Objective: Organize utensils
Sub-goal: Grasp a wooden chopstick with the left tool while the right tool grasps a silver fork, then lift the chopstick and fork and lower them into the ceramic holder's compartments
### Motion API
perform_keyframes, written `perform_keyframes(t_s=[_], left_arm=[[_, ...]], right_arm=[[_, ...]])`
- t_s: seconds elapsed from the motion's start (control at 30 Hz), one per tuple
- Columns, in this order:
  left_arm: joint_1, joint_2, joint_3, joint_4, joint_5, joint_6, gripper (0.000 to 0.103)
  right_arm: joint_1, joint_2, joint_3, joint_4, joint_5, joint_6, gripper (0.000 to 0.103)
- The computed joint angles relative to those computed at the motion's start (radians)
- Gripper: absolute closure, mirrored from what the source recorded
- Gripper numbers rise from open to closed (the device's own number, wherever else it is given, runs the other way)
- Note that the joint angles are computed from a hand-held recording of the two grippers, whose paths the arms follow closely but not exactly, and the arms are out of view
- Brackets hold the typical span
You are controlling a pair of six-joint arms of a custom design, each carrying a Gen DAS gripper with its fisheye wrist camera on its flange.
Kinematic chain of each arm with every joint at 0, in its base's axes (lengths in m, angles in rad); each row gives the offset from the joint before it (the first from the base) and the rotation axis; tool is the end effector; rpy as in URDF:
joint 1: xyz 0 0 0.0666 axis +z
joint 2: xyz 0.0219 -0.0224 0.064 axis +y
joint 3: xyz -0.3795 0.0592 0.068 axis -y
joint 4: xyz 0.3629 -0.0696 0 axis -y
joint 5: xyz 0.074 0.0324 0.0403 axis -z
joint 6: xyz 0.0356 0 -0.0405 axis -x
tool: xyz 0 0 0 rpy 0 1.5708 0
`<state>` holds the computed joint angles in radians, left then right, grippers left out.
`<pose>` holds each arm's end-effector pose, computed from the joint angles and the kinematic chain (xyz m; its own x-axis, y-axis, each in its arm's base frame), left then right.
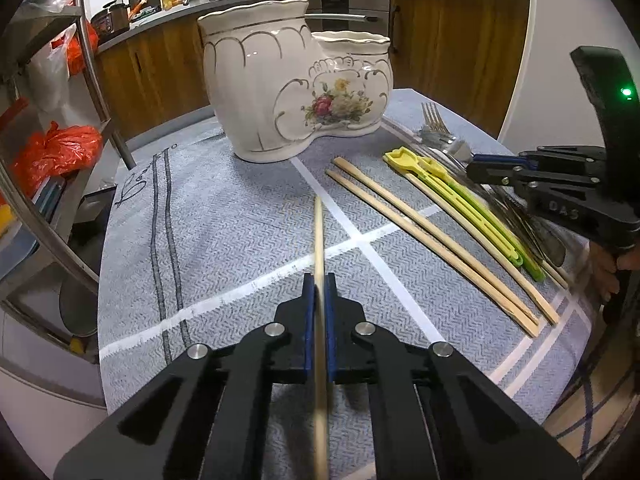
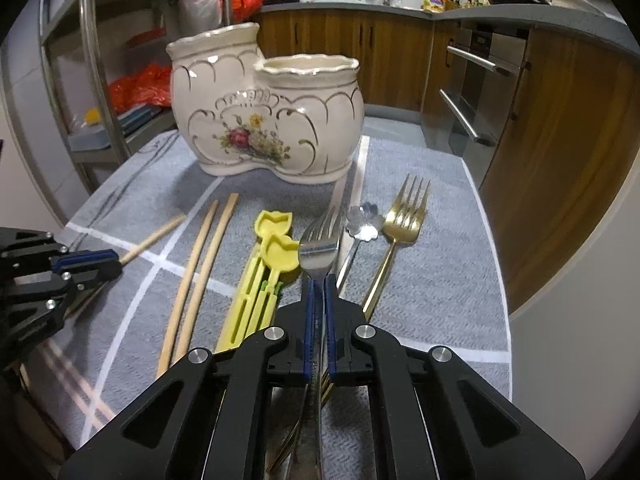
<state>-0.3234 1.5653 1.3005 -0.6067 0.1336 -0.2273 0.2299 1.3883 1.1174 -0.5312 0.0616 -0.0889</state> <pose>0.4803 -0.1664 0.3317 -0.6177 0.4426 -0.6501 0.5496 0.8342 0.0457 0.4344 0.0990 0.3402 -0.7136 -0.0760 -0.6964 -0.1229 0.9923 0.0176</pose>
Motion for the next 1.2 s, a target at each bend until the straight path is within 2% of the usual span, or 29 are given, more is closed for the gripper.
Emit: perform_keyframes(t_s=[0.13, 0.27, 0.43, 0.57, 0.73, 0.9, 1.0, 1.1, 1.2], left_arm=[[0.006, -0.007, -0.004, 0.011, 0.009, -0.004, 0.098], [0.012, -0.035, -0.026, 0.055, 0.030, 0.001, 0.098], [0.025, -0.092, -0.083, 0.163, 0.089, 0.014, 0.098], [0.024, -0.128, -0.121, 0.244, 0.095, 0.011, 0.098], [0.029, -0.138, -0.134, 0.279, 0.105, 0.020, 0.098], [0.042, -0.151, -0.142, 0.360, 0.123, 0.045, 0.098], [0.049, -0.148, -0.133, 0.415, 0.136, 0.058, 0.098], [0.054, -0.123, -0.089, 0.475, 0.135, 0.088, 0.098], [0.060, -0.088, -0.022, 0.487, 0.153, 0.119, 0.098]], right_arm=[[0.000, -0.046, -0.034, 0.055, -0.008, 0.005, 0.097], [0.005, -0.119, -0.094, 0.152, -0.008, 0.017, 0.097], [0.023, -0.195, -0.154, 0.262, 0.015, 0.045, 0.099], [0.047, -0.230, -0.181, 0.346, 0.055, 0.084, 0.100], [0.063, -0.232, -0.174, 0.366, 0.081, 0.110, 0.100], [0.067, -0.226, -0.135, 0.374, 0.096, 0.130, 0.100], [0.050, -0.198, -0.087, 0.369, 0.073, 0.112, 0.100], [0.033, -0.168, -0.042, 0.383, 0.056, 0.095, 0.100], [0.021, -0.129, 0.007, 0.410, 0.049, 0.083, 0.100]])
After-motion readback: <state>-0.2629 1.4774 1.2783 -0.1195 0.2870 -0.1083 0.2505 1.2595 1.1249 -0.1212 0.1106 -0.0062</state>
